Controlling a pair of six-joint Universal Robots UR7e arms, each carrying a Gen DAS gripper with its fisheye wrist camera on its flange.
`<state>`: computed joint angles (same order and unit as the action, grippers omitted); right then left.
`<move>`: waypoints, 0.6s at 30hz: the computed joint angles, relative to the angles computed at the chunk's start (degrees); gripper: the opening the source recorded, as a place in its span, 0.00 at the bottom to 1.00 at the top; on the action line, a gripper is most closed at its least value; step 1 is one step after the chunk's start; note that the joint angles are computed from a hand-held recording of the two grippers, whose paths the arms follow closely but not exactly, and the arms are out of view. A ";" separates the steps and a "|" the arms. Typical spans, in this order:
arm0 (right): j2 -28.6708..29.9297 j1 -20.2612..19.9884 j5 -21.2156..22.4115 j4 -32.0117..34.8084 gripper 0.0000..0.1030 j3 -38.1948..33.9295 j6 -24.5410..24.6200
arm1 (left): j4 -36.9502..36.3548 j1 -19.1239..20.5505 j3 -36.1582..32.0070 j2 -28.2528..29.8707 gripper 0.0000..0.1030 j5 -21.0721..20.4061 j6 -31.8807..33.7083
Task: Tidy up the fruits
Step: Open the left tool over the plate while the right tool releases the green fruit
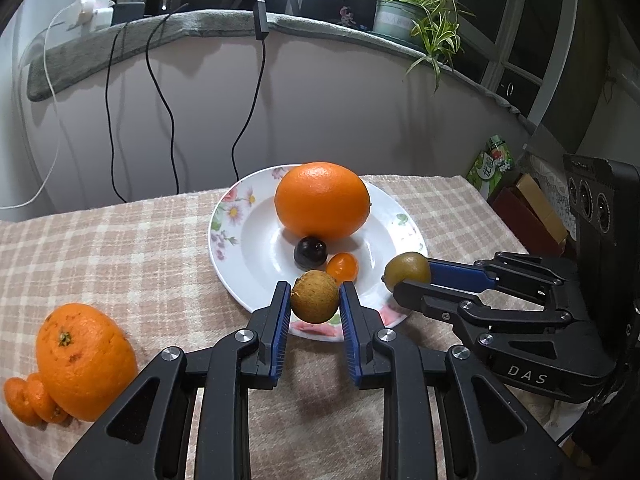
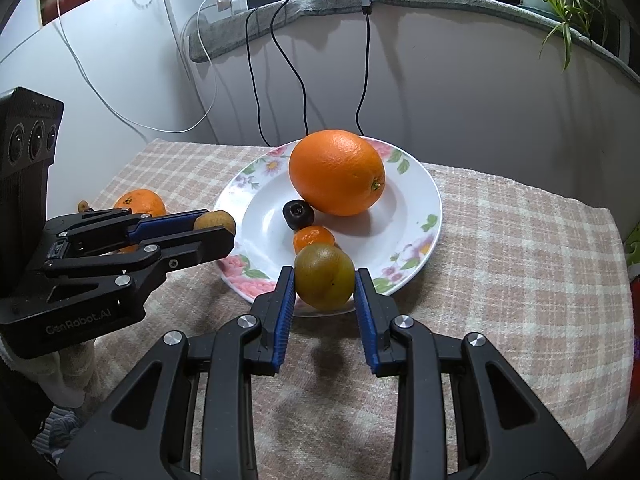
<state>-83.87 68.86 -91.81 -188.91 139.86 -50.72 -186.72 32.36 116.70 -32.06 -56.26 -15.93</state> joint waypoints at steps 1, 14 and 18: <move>-0.03 -0.02 0.10 0.10 0.30 -0.01 0.08 | -0.02 0.10 0.01 -0.02 0.25 -0.18 -0.16; -0.48 0.28 0.39 -2.40 0.63 0.50 -0.17 | -0.81 0.06 0.89 -0.82 0.44 0.96 -0.84; -0.53 0.34 0.30 -3.55 0.74 0.88 -0.14 | -1.12 -0.18 1.40 -1.15 0.56 1.61 -0.87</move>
<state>-84.41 69.20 -91.51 -192.46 140.74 -50.86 -187.84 32.19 118.10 -33.21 -54.65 -16.80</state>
